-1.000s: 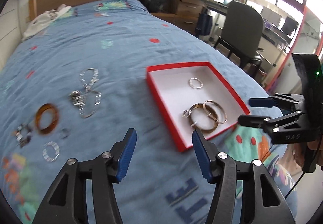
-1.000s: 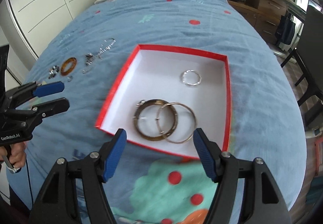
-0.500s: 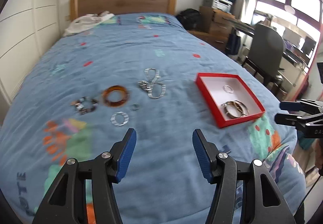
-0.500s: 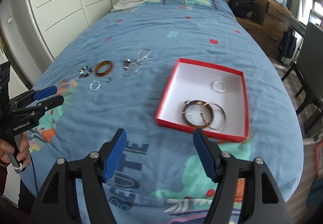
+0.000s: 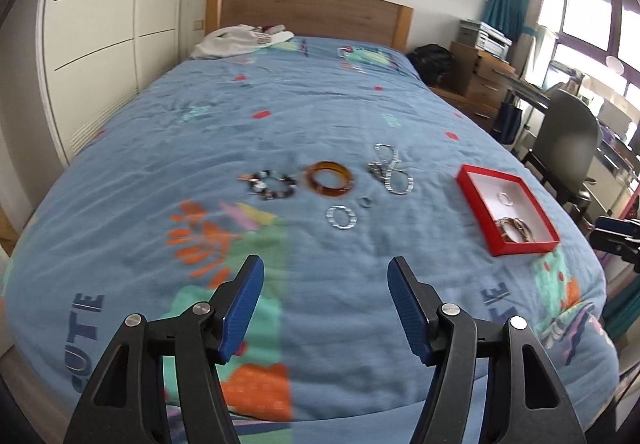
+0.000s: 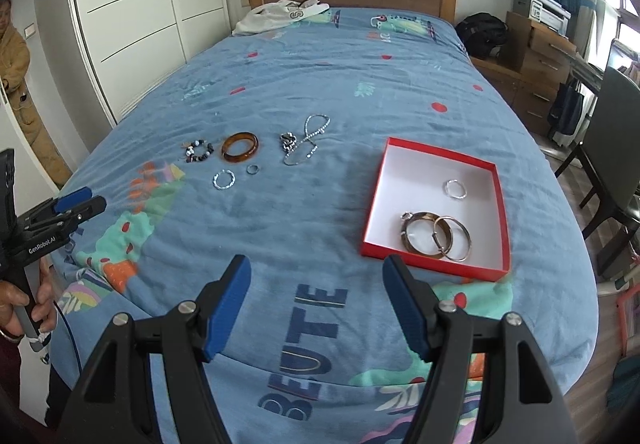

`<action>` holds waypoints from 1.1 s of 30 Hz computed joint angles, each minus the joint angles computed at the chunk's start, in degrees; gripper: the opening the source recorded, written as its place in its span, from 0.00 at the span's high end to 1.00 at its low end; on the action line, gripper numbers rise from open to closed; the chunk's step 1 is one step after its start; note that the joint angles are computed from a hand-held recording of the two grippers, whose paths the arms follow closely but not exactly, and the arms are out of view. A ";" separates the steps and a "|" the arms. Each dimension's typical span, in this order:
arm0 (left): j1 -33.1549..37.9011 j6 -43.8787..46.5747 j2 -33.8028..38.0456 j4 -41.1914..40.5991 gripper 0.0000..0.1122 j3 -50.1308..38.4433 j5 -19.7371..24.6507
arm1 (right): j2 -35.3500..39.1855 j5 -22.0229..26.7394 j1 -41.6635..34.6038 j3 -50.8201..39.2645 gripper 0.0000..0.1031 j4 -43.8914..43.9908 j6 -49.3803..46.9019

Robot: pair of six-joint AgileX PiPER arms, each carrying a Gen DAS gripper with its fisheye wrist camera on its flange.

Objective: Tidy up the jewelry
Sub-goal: 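Withdraw both tools from the red box back toward the remaining jewelry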

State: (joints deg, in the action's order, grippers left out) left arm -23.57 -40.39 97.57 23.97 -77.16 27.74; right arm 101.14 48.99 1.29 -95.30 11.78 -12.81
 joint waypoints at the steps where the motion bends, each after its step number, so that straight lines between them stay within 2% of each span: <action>1: 0.79 0.97 -0.33 -0.60 0.43 0.51 -0.43 | -0.17 -0.13 0.51 0.04 0.35 -0.77 1.18; 6: 5.41 6.58 -0.56 -4.41 0.41 1.70 -1.85 | -0.22 -1.15 3.50 0.10 0.35 -4.89 8.18; 14: 8.33 6.42 4.02 -4.92 0.40 -2.91 -0.43 | 6.08 -1.62 4.66 -5.09 0.36 -2.55 7.43; 24: 8.70 6.74 13.11 -4.74 0.37 -13.69 4.92 | 16.03 -1.21 4.27 -15.30 0.36 0.39 6.03; 33: 9.60 9.43 24.34 -7.11 0.31 -29.07 11.43 | 29.24 4.69 3.34 -33.68 0.36 2.61 6.14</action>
